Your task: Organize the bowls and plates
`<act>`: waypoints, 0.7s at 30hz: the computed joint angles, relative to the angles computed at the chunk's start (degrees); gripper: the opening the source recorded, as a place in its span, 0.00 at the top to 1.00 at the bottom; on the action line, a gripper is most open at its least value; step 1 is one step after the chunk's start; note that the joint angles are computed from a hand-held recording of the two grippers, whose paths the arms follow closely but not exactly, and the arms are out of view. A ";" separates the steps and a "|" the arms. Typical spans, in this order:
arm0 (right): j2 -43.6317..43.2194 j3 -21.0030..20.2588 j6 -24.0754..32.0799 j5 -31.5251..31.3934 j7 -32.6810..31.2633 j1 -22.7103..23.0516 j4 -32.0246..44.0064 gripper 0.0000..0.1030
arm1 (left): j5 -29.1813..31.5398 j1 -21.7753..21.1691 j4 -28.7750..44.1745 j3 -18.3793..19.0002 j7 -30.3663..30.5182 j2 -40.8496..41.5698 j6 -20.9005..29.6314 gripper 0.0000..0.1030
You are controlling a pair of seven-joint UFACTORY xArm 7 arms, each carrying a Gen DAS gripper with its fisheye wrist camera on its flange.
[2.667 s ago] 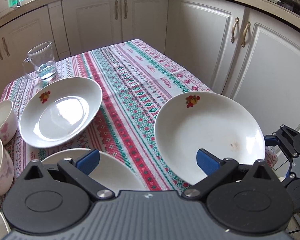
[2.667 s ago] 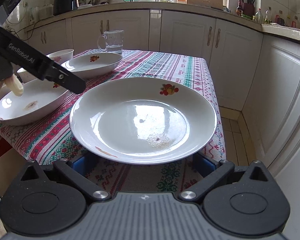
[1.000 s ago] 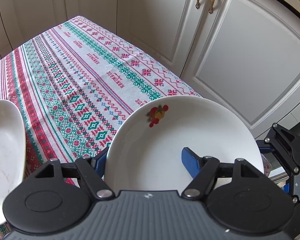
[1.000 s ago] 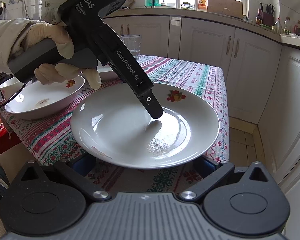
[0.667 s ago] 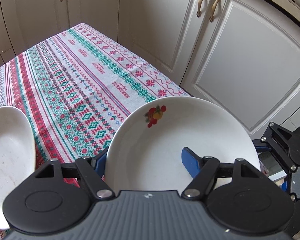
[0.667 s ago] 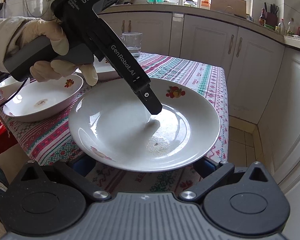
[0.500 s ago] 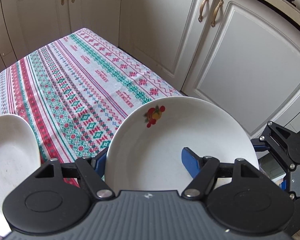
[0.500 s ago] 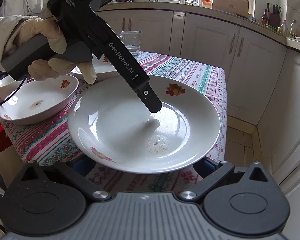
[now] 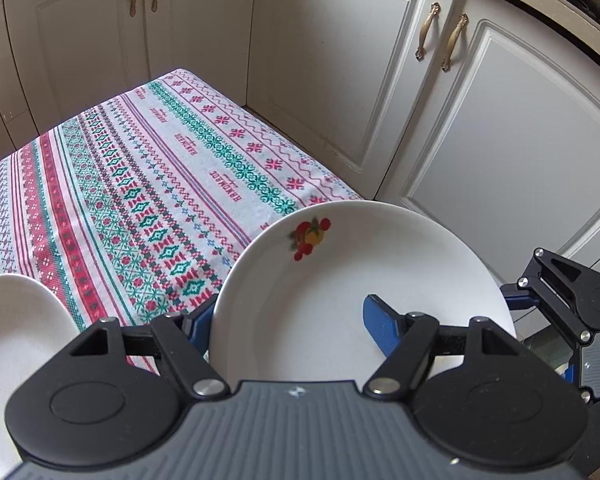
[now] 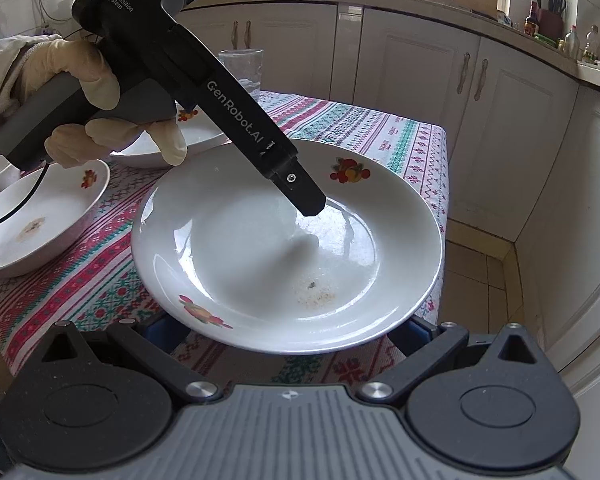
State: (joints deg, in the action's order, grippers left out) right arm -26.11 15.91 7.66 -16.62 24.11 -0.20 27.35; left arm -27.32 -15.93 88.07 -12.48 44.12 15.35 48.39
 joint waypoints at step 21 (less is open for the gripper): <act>3.86 1.51 -0.68 -4.95 3.91 -3.93 2.41 0.00 | 3.01 -0.70 1.43 -0.63 -1.61 3.21 -2.78 0.24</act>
